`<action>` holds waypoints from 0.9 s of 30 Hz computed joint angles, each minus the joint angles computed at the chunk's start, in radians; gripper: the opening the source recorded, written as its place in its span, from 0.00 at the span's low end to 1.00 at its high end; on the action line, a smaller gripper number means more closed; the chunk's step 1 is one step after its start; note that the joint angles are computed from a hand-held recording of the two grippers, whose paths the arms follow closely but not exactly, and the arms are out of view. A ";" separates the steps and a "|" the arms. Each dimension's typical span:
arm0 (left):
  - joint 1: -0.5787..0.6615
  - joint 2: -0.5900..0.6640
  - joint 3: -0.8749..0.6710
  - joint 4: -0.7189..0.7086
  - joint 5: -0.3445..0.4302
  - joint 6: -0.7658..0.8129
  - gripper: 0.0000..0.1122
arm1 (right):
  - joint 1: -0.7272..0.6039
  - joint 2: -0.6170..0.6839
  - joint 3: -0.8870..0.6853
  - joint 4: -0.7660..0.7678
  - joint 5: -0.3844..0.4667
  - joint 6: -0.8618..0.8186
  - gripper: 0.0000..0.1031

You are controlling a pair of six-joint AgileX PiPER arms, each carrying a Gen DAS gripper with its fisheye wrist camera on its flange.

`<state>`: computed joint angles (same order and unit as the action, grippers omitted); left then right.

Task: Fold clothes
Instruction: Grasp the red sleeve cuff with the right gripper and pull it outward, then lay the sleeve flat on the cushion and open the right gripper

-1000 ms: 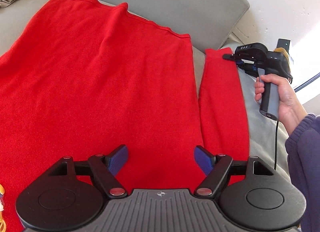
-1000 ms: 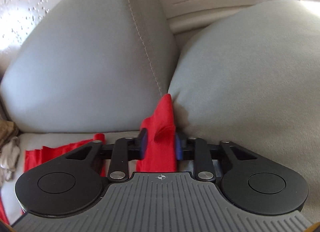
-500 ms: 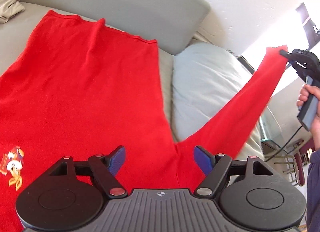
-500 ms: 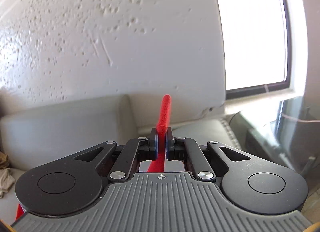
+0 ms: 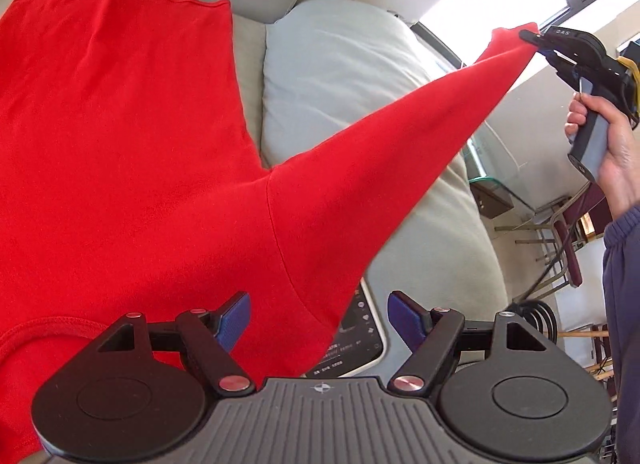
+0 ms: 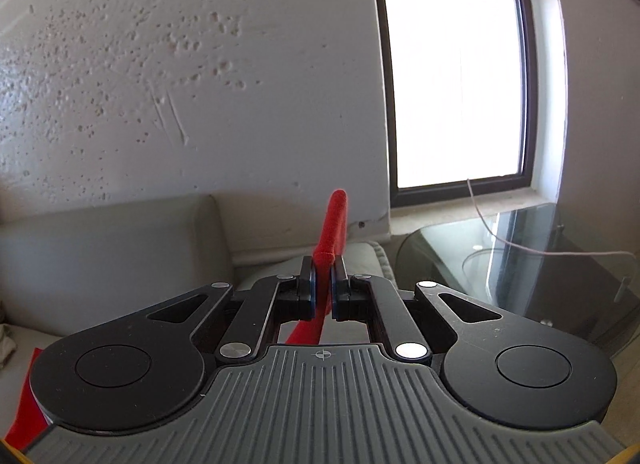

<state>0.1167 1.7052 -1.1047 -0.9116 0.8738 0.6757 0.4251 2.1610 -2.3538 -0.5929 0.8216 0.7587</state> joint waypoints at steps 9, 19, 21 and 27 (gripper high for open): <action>-0.016 0.137 -0.069 -0.019 -0.021 -0.022 0.65 | -0.182 0.022 0.290 0.056 -0.485 0.249 0.12; -0.047 0.036 -0.021 0.085 -0.021 0.004 0.65 | -0.260 -0.028 0.507 0.289 -0.342 0.290 0.61; -0.034 -0.032 0.025 0.125 -0.025 0.009 0.65 | -0.242 -0.107 0.592 0.342 -0.354 0.230 0.62; 0.138 -0.270 0.183 0.215 0.046 0.086 0.65 | -0.095 -0.418 0.874 0.502 -0.407 0.153 0.73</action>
